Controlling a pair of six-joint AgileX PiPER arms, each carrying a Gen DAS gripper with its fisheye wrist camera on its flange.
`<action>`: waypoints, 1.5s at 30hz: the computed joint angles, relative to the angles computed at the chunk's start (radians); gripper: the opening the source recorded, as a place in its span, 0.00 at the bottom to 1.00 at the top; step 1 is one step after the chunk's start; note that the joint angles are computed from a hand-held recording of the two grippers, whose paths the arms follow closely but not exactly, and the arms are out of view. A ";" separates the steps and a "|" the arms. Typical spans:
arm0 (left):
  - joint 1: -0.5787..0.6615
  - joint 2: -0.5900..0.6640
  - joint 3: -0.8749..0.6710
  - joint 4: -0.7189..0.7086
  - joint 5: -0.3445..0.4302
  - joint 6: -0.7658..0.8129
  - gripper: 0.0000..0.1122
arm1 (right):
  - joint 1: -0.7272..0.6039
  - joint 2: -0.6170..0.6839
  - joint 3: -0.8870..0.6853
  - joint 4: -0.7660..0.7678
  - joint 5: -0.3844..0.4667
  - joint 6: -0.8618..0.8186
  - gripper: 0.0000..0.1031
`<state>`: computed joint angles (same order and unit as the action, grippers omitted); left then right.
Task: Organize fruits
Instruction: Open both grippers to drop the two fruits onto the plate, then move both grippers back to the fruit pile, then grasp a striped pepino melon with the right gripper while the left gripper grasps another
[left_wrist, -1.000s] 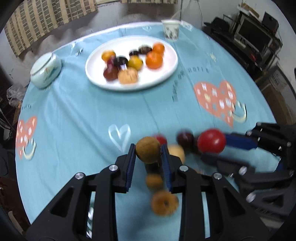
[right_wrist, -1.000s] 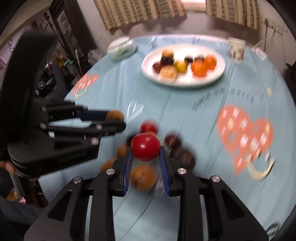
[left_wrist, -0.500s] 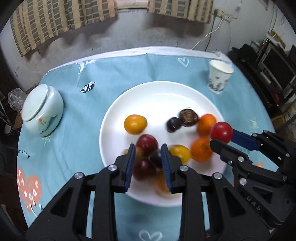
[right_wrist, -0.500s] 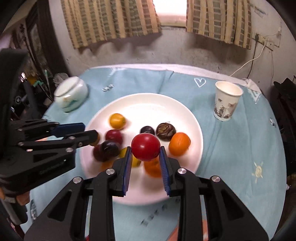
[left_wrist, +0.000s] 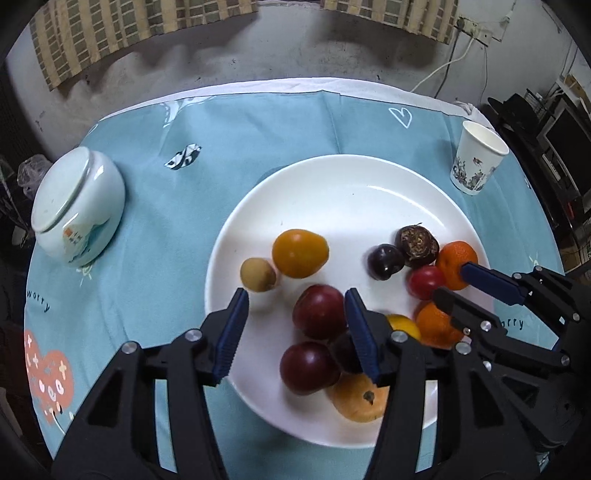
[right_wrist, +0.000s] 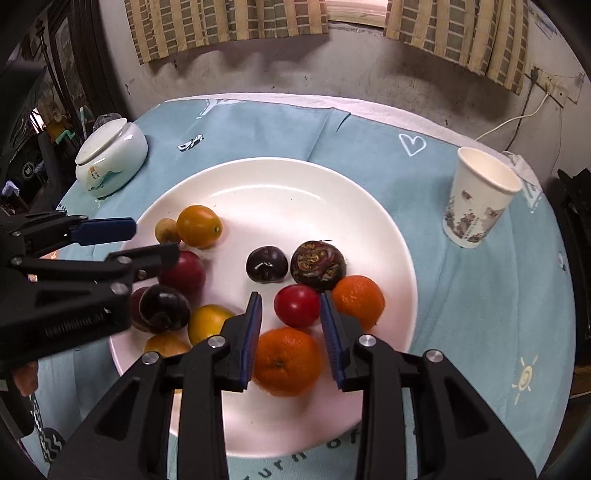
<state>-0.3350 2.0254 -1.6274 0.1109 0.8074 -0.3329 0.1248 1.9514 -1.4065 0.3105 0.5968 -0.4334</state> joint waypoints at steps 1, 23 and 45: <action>-0.001 -0.017 0.017 0.008 0.001 -0.011 0.49 | -0.003 -0.008 0.002 0.012 0.010 -0.011 0.56; -0.488 -1.017 1.121 0.119 -0.041 -0.492 0.64 | -0.236 -1.120 1.113 0.314 0.225 -0.522 0.63; -0.740 -0.958 1.158 0.167 -0.044 -0.739 0.66 | 0.046 -0.854 1.114 0.439 0.050 -0.534 0.36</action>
<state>-1.0746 1.0677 -0.4692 0.2781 0.7630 -1.0723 0.1705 1.0978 -0.2925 0.7494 0.6469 -0.9670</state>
